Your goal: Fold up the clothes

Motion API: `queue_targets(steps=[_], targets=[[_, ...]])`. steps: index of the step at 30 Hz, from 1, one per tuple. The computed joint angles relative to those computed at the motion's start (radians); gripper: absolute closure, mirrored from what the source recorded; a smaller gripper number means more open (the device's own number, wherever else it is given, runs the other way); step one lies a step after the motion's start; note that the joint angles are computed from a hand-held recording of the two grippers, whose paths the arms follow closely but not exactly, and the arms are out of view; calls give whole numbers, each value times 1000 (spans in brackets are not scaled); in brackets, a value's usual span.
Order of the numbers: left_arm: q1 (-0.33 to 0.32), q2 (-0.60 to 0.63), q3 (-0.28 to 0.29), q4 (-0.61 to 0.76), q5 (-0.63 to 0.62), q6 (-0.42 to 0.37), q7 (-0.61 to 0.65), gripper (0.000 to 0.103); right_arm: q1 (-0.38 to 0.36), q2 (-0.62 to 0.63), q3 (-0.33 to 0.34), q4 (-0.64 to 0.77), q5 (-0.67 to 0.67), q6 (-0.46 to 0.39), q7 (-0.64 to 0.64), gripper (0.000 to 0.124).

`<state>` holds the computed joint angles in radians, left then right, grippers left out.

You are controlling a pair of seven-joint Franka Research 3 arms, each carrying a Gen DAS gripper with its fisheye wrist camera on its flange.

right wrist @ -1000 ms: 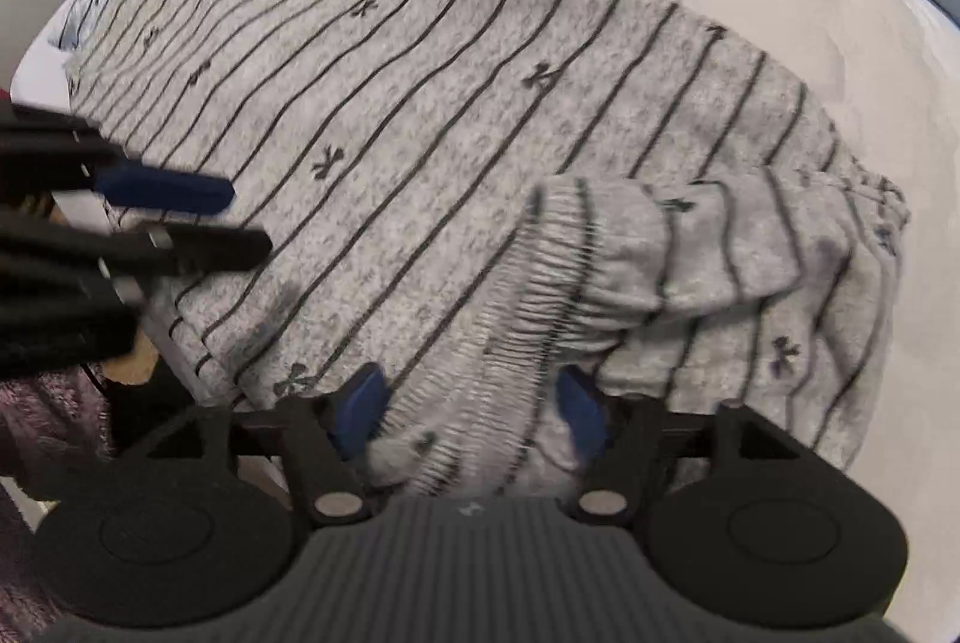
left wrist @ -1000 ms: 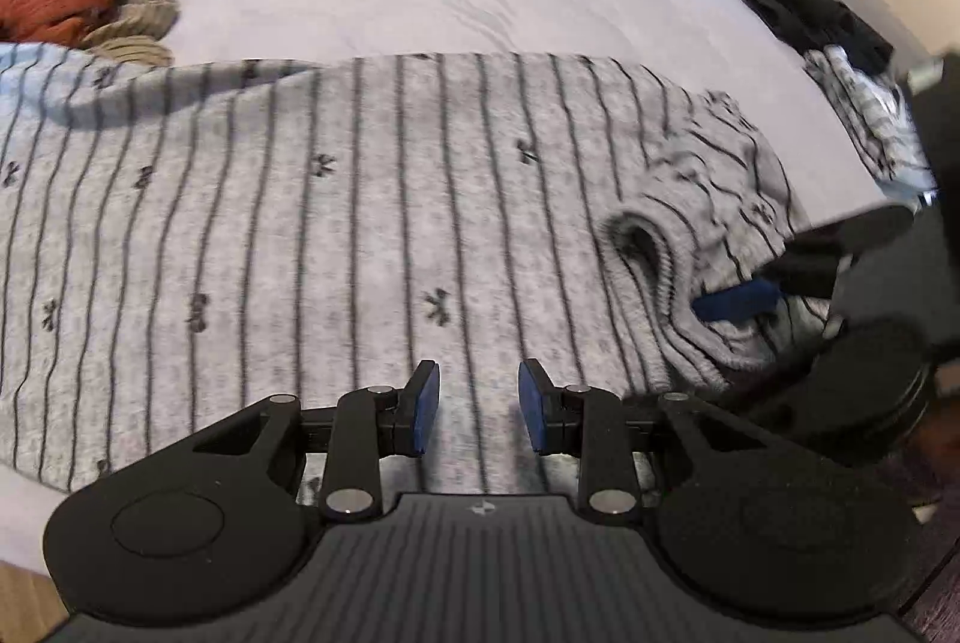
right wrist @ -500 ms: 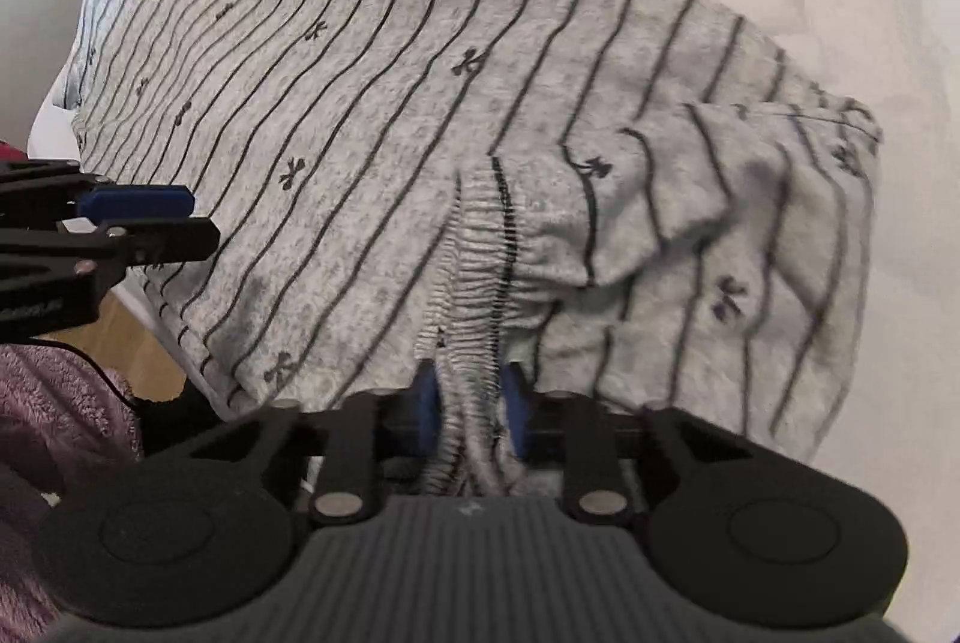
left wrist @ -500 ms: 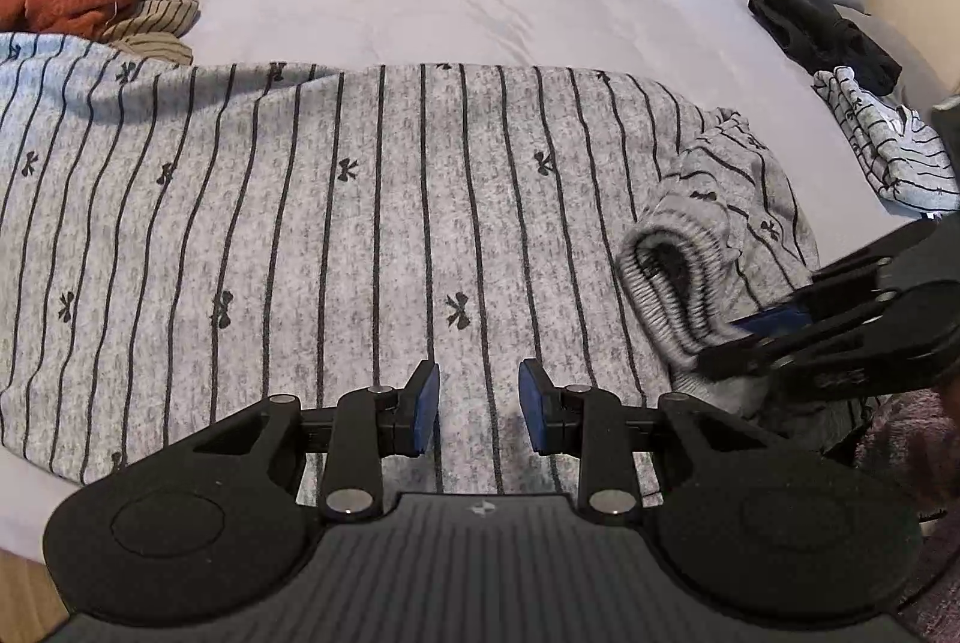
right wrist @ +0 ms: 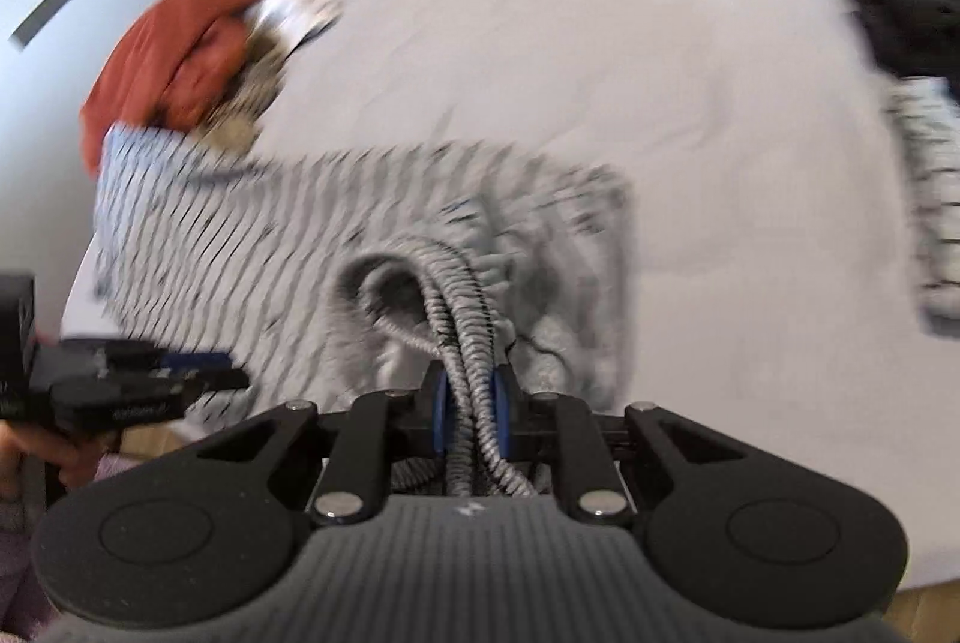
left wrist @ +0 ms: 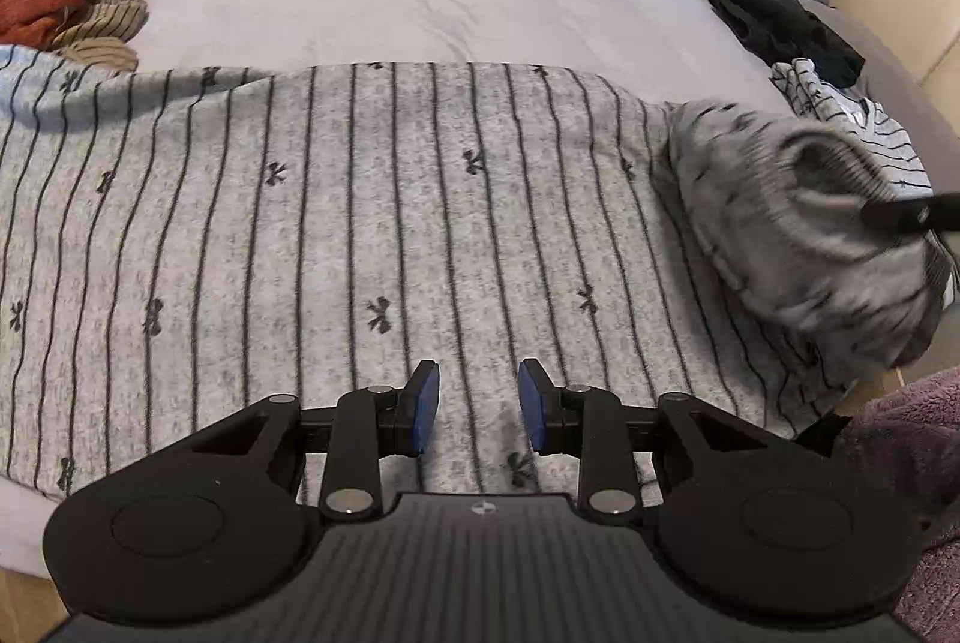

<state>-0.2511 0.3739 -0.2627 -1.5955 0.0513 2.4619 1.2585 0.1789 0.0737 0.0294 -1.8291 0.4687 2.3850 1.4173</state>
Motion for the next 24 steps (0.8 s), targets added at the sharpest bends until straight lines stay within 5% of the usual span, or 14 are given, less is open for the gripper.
queue_targets(steps=[7, 15, 17, 21, 24], targets=[[-11, 35, -7, 51, -2, -28, 14, 77, -44, -5, -57, -27, -296, -23, 245, 107], [-21, 39, -2, 53, 10, -34, 5, 77, -70, 115, -72, 17, -365, -115, 317, 106], [-21, 35, -2, 45, 12, -33, 4, 77, -66, 107, -75, 8, -385, -114, 337, 97], [-22, 35, 0, 38, 16, -42, -4, 76, -54, 39, -78, -56, -465, -38, 387, 88], [-20, 38, -2, 39, 14, -52, -1, 76, -72, -2, -66, -101, -368, 48, 359, 89]])
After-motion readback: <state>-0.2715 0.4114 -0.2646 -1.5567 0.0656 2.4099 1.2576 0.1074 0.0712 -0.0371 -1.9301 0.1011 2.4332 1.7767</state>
